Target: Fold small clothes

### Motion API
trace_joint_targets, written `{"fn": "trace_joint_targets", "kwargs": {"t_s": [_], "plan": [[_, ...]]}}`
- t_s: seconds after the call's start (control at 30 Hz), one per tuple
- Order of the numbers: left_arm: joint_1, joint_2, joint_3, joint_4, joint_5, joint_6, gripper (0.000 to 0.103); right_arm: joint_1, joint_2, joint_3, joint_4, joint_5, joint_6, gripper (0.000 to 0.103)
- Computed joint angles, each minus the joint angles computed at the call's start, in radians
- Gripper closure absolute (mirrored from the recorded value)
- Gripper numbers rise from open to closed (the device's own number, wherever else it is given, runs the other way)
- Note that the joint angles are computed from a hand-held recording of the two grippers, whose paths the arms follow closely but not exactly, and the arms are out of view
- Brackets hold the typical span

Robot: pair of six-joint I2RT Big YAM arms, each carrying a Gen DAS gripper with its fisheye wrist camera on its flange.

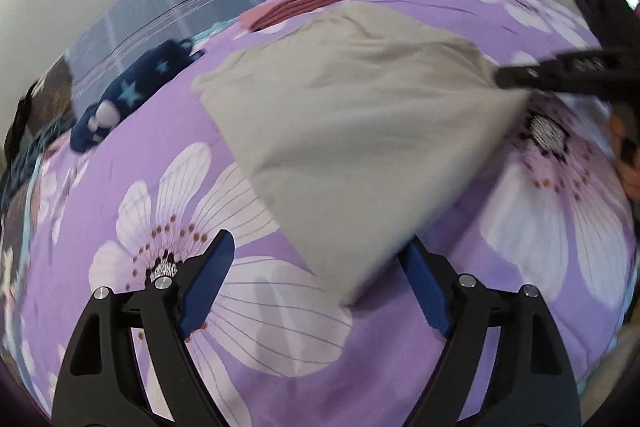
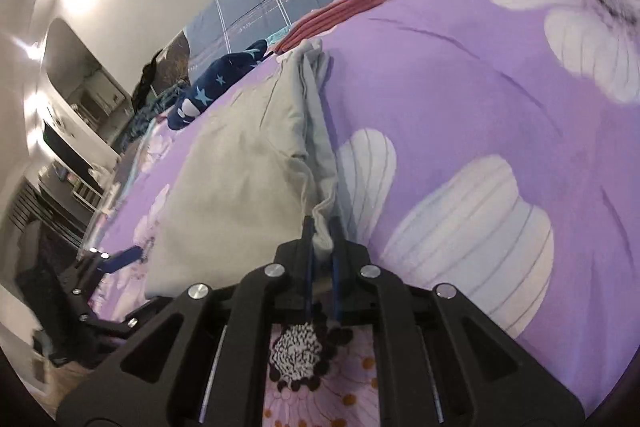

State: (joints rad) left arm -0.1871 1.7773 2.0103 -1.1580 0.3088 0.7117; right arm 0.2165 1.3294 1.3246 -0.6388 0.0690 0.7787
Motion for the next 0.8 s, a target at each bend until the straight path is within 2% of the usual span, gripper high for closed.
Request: {"fn": "trace_joint_targets", "kwargs": {"t_s": [0.07, 0.13, 0.23, 0.33, 0.4, 0.53, 0.67, 0.73, 0.8], "plan": [[0.004, 0.006, 0.007, -0.003, 0.013, -0.039, 0.019, 0.009, -0.008, 0.0, 0.003, 0.031, -0.008, 0.095], [0.003, -0.003, -0.012, 0.014, 0.008, -0.042, 0.019, 0.018, -0.004, 0.01, -0.01, 0.055, -0.019, 0.095], [0.0, 0.0, -0.012, -0.002, 0.037, -0.047, 0.019, 0.014, 0.002, 0.015, -0.002, 0.046, -0.006, 0.095], [-0.014, -0.017, -0.044, 0.049, 0.014, -0.081, 0.019, 0.011, -0.006, 0.019, 0.019, 0.033, 0.006, 0.095], [-0.014, -0.015, -0.039, 0.064, 0.007, -0.131, 0.019, 0.014, -0.019, 0.02, 0.031, 0.046, -0.006, 0.096], [0.007, -0.004, -0.01, 0.061, 0.023, -0.2, 0.019, 0.022, -0.011, 0.035, -0.004, 0.077, -0.011, 0.096], [0.033, 0.022, 0.03, 0.002, 0.054, -0.231, 0.019, 0.005, -0.008, 0.009, 0.011, 0.026, 0.045, 0.096], [0.034, 0.018, 0.018, 0.015, 0.041, -0.23, 0.019, 0.007, -0.011, 0.01, 0.019, 0.031, 0.037, 0.096], [0.026, 0.008, -0.002, 0.037, -0.004, -0.219, 0.018, 0.013, -0.009, 0.022, 0.013, 0.046, 0.022, 0.096]]}}
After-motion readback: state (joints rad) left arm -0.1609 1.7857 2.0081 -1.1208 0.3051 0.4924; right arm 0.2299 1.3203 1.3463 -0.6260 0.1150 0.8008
